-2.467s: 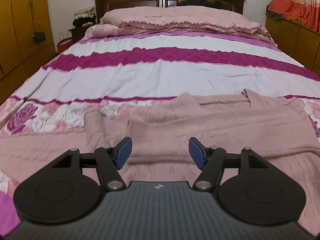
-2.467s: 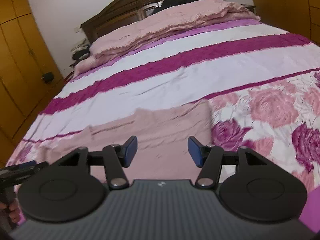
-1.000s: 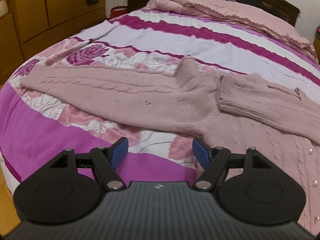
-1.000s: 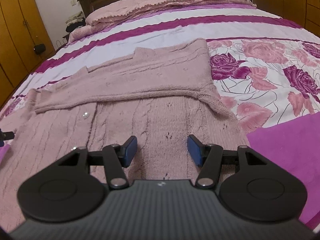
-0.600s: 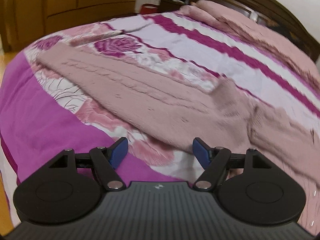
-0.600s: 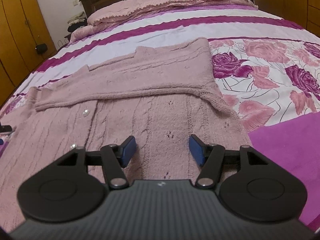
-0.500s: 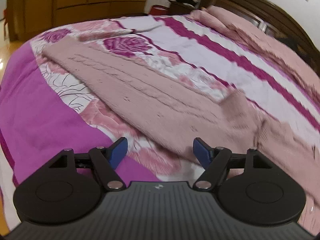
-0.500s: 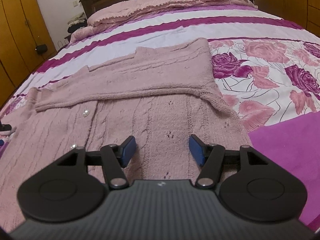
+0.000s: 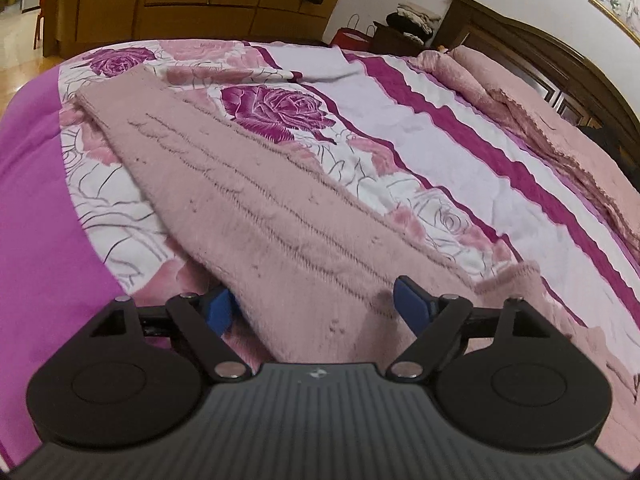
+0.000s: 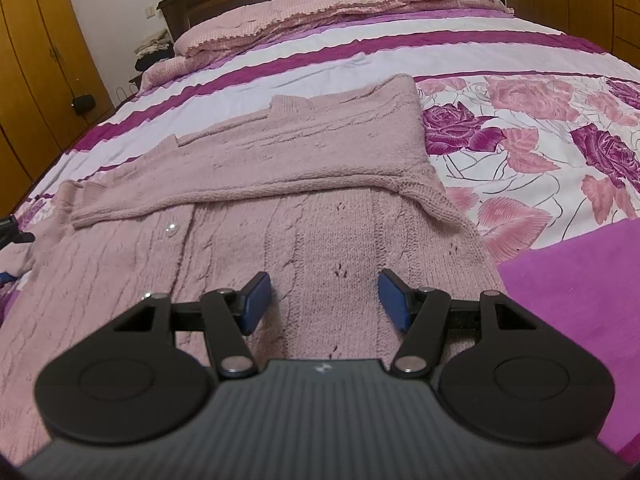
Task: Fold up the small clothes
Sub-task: 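Close the left gripper on the other sleeve's cuff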
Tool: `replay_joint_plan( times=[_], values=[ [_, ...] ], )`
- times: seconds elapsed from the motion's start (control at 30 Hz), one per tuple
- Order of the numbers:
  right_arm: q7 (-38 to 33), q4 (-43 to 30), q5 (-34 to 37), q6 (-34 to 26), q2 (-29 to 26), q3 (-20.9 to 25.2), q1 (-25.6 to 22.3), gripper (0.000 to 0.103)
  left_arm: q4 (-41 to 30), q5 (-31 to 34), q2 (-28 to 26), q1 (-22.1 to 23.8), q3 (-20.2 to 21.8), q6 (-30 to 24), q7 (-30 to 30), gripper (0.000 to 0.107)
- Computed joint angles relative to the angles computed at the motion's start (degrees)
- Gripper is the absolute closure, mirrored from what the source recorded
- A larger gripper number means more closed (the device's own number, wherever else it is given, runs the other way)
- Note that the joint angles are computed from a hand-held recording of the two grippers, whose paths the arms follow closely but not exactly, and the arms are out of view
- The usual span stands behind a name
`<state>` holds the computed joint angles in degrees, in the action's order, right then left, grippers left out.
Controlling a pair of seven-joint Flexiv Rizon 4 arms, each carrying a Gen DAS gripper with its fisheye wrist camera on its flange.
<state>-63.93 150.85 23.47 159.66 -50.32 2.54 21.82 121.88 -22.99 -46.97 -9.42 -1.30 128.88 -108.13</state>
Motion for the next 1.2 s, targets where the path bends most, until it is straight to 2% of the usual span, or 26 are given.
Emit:
replay_joint_plan(
  times=[0.13,0.2,0.23,0.27,0.37,0.47,0.53,0.63,0.83,1.0,1.07,1.13,1.17,1.2],
  values=[
    [-0.03,-0.04,-0.06,-0.11,0.04,0.03,-0.08,0.041,-0.55,2.67,-0.96,1.42,-0.63,2.26,-0.43,0.024],
    [0.02,-0.16,-0.38,0.14,-0.26,0.14,-0.39,0.04,-0.39,6.11,-1.65,2.97,-1.21,5.34,-0.82,0.045],
    [0.06,-0.22,-0.61,0.28,-0.36,0.2,-0.58,0.04,-0.25,7.48,-1.66,3.58,-1.37,6.1,-0.59,0.061],
    [0.09,-0.23,-0.83,0.46,-0.48,0.27,-0.76,0.039,0.06,8.69,-1.64,4.32,-1.72,7.06,-0.83,0.071],
    [0.08,-0.31,-1.08,0.5,-0.55,0.25,-0.92,0.038,1.59,14.2,-2.02,8.27,-3.61,13.24,-4.59,0.088],
    [0.14,-0.34,-0.99,0.52,-0.57,0.27,-0.88,0.038,3.24,16.55,-1.36,9.47,-3.67,17.98,-6.37,0.09],
    [0.13,-0.35,-0.99,0.54,-0.57,0.24,-0.86,0.038,3.67,17.69,-0.72,10.07,-3.96,18.13,-6.63,0.09],
    [0.16,-0.45,-0.98,0.81,-0.71,0.29,-0.9,0.038,3.65,17.08,0.03,10.21,-4.5,14.56,-6.54,0.089],
    [0.88,-0.37,-1.57,2.28,-1.3,0.79,-1.72,0.038,2.19,19.9,-1.65,14.71,-8.01,7.91,-13.07,0.088],
    [0.57,-0.35,-0.93,2.03,-1.42,0.42,-1.04,0.038,-0.97,21.4,-3.97,15.55,-7.92,7.86,-15.27,0.067],
    [0.56,-0.36,-0.84,1.96,-1.4,0.39,-0.95,0.038,-2.16,21.96,-4.43,15.73,-7.94,7.56,-15.46,0.063],
    [0.63,-0.35,-0.94,2.07,-1.44,0.46,-1.05,0.038,-2.91,21.78,-4.21,14.93,-7.18,7.07,-14.46,0.063],
    [0.63,-0.35,-0.98,2.15,-1.47,0.47,-1.08,0.038,-3.17,22.57,-4.08,14.83,-6.92,7.24,-13.66,0.069],
    [0.66,-0.36,-1.04,2.29,-1.54,0.51,-1.15,0.038,-2.99,22.61,-3.8,14.15,-6.21,8.18,-12.73,0.083]
  ],
)
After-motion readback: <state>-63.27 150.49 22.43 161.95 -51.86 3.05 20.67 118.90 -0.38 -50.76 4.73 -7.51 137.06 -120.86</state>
